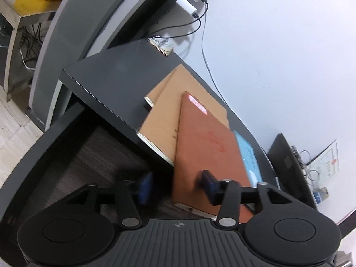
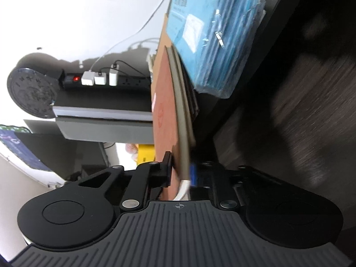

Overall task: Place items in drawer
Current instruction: 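Carry the brown notebook over the open drawer and lower it in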

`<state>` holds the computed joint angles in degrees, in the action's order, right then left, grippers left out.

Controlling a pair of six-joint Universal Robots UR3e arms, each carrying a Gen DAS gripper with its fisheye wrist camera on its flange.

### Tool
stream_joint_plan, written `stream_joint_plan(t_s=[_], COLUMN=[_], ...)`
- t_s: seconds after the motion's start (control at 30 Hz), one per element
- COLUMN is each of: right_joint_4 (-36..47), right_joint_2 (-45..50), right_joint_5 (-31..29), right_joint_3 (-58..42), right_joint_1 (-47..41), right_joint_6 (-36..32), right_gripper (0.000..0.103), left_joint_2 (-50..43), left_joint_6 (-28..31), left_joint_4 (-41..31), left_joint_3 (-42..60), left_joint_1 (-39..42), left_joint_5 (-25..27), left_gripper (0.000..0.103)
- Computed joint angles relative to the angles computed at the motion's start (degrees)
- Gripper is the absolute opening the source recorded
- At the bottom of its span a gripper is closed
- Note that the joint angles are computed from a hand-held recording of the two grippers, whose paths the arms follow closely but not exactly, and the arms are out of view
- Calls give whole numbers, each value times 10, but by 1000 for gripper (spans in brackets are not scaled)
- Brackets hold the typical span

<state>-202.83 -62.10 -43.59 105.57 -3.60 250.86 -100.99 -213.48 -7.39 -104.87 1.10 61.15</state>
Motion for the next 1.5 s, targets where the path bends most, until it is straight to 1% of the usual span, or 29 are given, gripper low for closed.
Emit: stream_joint_plan(t_s=[0.03, 0.1, 0.13, 0.23, 0.27, 0.47, 0.6, 0.67, 0.73, 0.8, 0.93, 1.07, 1.1, 1.17, 1.3, 1.4, 1.5], right_joint_4=[-1, -5, -2, 42, 61, 124, 159, 167, 185, 207, 209, 223, 230, 247, 303, 327, 328], right_joint_2=[-4, -7, -10, -31, -40, -115, -189, -232, -277, -318, -378, -419, -422, -421, -420, -405, -372], right_joint_5=[-3, 1, 0, -23, -32, -64, -68, -60, -51, -39, -4, 23, 22, 14, -8, -29, -46], right_joint_3=[0, 1, -2, -15, -20, -21, 9, 37, 67, 93, 157, 207, 212, 215, 217, 214, 206], right_joint_1=[1, -1, 0, 11, 14, 34, 43, 41, 38, 37, 33, 39, 46, 61, 67, 63, 53], right_joint_6=[-2, -1, -6, -45, -59, -136, -183, -198, -214, -222, -219, -207, -206, -215, -232, -250, -261], right_gripper=[11, 10, 10, 10, 10, 15, 17, 17, 17, 17, 18, 18, 18, 18, 18, 18, 18], left_joint_2=[-6, -22, -21, -7, 5, 93, 184, 229, 273, 315, 364, 404, 406, 401, 362, 295, 200], left_joint_6=[0, 0, 5, 16, 20, 62, 68, 61, 49, 51, 43, 28, 25, 23, 17, 19, 22], left_joint_4=[9, 22, 15, 5, 6, -10, -32, -60, -99, -131, -201, -268, -277, -287, -266, -224, -192], left_joint_3=[0, 8, 17, 30, 26, 9, -41, -60, -72, -82, -81, -88, -91, -99, -119, -118, -82], left_joint_1=[0, 3, -6, -26, -30, -66, -83, -101, -110, -129, -185, -205, -204, -191, -157, -142, -137], left_joint_5=[-4, -40, -26, 12, 22, 101, 130, 157, 173, 205, 295, 333, 334, 316, 260, 224, 205], left_gripper=[47, 41, 41, 31, 30, 29, 29, 29, 29, 29, 29, 29, 29, 29, 29, 29, 29])
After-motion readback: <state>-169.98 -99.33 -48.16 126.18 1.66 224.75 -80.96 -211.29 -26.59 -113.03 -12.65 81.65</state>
